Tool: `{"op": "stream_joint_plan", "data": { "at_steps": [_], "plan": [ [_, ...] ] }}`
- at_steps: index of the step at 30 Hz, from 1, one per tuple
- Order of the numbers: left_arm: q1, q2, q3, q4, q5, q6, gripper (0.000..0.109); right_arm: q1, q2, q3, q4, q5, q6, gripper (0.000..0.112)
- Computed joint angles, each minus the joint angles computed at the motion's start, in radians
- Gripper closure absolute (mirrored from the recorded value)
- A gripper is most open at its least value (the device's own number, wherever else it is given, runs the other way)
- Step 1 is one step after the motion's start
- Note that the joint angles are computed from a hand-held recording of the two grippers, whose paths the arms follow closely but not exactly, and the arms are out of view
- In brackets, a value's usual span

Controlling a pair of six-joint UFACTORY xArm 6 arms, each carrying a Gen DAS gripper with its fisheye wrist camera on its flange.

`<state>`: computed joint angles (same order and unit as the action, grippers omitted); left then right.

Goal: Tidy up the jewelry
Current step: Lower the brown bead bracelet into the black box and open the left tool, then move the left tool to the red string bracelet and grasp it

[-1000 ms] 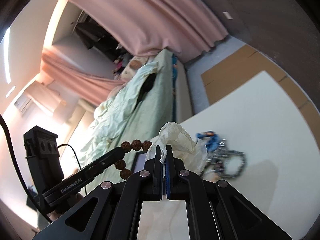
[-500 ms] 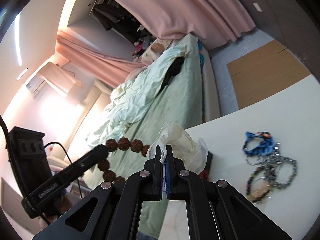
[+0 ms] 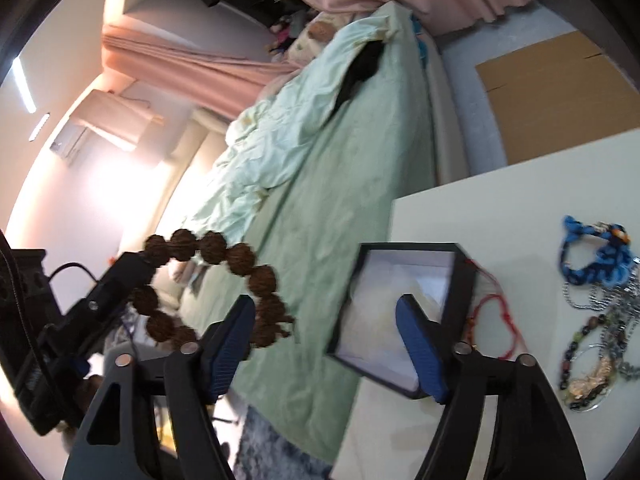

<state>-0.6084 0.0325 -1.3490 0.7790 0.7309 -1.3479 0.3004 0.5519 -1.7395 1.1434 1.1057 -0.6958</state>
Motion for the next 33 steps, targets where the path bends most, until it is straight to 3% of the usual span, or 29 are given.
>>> {"op": "stream_joint_plan", "data": {
  "at_steps": [14,20,22,24,27,33],
  "plan": [
    [0.030,0.114,-0.030,-0.107,-0.102,0.046,0.087,-0.124,-0.107,0.130,-0.060,-0.113,0.041,0.039],
    [0.039,0.178,-0.070,-0.129,-0.077,0.042,0.087,-0.167,-0.127,0.149,-0.060,-0.133,0.028,0.039],
    [0.045,0.203,-0.089,-0.172,-0.050,0.059,0.079,-0.178,-0.129,0.151,-0.062,-0.141,0.027,0.039],
    [0.057,0.219,-0.099,-0.237,-0.039,0.089,0.053,-0.190,-0.130,0.154,-0.056,-0.140,0.021,0.039],
    [0.061,0.214,-0.081,-0.216,-0.061,0.037,0.048,-0.201,-0.125,0.154,-0.059,-0.137,0.021,0.039],
    [0.022,0.260,-0.131,-0.207,-0.072,0.075,0.048,-0.217,-0.121,0.162,-0.080,-0.155,0.031,0.039]
  ]
}}
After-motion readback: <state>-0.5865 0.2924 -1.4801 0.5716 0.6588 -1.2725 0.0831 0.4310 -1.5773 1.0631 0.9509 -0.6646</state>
